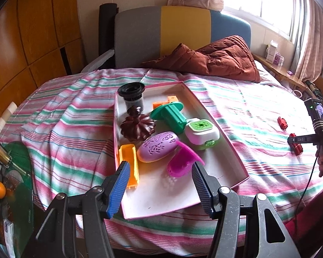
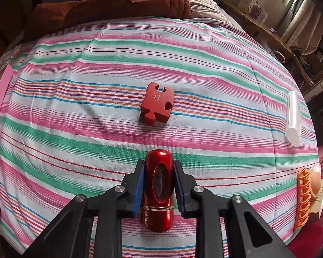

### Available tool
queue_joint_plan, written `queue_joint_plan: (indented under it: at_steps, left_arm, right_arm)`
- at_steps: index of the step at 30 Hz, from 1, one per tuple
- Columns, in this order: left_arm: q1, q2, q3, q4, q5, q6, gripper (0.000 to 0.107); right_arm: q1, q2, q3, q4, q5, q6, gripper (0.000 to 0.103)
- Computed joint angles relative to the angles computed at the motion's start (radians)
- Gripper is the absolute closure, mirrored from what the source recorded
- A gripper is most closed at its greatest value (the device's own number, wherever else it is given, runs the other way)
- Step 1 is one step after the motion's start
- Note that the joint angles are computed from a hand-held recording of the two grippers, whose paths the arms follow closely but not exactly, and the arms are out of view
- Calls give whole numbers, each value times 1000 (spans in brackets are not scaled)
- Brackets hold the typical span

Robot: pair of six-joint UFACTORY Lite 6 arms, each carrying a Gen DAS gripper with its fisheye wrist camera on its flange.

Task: Organize rigid objects
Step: 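Move the left gripper toward the red puzzle piece while the right gripper holds the red cylinder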

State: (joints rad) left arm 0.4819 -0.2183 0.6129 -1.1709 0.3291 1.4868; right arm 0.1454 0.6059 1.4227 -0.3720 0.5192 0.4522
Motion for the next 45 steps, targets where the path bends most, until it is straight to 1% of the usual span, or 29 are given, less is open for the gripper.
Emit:
queue_joint_plan:
  at_steps: [3,5,9,11,13,16,18,20,24,27,31,35,36,37,39,42,45]
  left_arm:
    - [-35,-2,11,23,4,-37,47]
    - [-66,-7,14,24,-1,-45,47]
    - [-153,-15,26,83,-14,-129,47]
    - [-208,-18,29,118,-33,-176,47]
    - [-270,-17,33,181,-61,-250,47]
    - [-362,-5,41,327,-107,-420,47]
    - [-416,12,53,450,-123,-570,47]
    - [-457,34,69,530,-121,-677,47]
    - [-539,72,93,716,-141,-903,47]
    - [-585,98,111,830,-162,-1035,47]
    - [-616,158,157,932,-180,-1154,47]
    - [-628,231,220,919,-199,-1151,47]
    - [-633,254,237,952,-208,-1184,47]
    - [-637,279,257,966,-212,-1200,47]
    - [-641,323,291,891,-213,-1132,47]
    - [-656,381,331,914,-221,-1161,47]
    - [-667,427,361,877,-220,-1123,47]
  right_arm:
    - [38,-16,-24,-93,12,81,78]
    - [42,-9,-18,-114,15,96,78]
    - [59,-27,-39,-155,21,138,78]
    - [77,-12,-29,-243,43,205,78]
    - [102,-6,-28,-313,68,257,78]
    - [131,-13,-48,-384,86,300,78]
    - [125,-14,-47,-378,82,286,78]
    - [120,-25,-54,-346,70,258,78]
    - [95,-29,-49,-253,26,154,78]
    - [91,-19,-39,-252,25,139,78]
    - [79,-23,-39,-215,21,112,78]
    - [58,-20,-31,-169,14,74,78]
    - [52,-22,-30,-156,14,68,78]
    - [53,-28,-35,-153,19,80,78]
    - [41,-32,-36,-154,27,103,78]
    - [12,-23,-22,-142,40,124,78]
    - [-16,-11,-2,-159,63,181,78]
